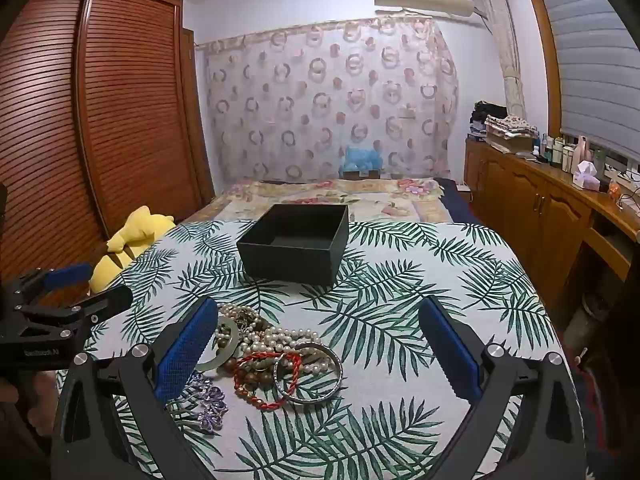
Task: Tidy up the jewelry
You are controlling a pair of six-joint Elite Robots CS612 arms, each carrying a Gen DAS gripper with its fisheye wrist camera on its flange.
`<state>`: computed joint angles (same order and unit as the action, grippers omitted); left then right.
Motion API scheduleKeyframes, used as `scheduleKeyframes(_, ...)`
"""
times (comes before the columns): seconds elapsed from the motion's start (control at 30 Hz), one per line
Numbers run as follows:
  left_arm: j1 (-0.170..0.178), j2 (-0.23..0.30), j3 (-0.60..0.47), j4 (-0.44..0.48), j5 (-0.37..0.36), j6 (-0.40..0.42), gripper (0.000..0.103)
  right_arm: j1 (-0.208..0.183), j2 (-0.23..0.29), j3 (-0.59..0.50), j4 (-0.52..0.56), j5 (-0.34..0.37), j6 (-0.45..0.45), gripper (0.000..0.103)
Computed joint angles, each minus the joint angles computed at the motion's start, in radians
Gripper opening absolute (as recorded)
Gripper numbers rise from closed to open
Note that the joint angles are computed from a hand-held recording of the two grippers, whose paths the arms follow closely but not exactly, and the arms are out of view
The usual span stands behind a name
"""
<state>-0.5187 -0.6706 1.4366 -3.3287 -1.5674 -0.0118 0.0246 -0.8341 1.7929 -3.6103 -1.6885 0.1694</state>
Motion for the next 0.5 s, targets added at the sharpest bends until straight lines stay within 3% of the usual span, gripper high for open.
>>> scheduleKeyframes(0.5,0.001,0.002,-0.001,-0.011,-0.003,-0.003,0.096,0.002,0.002,-0.003,0.003,0.002,-0.004,0.101)
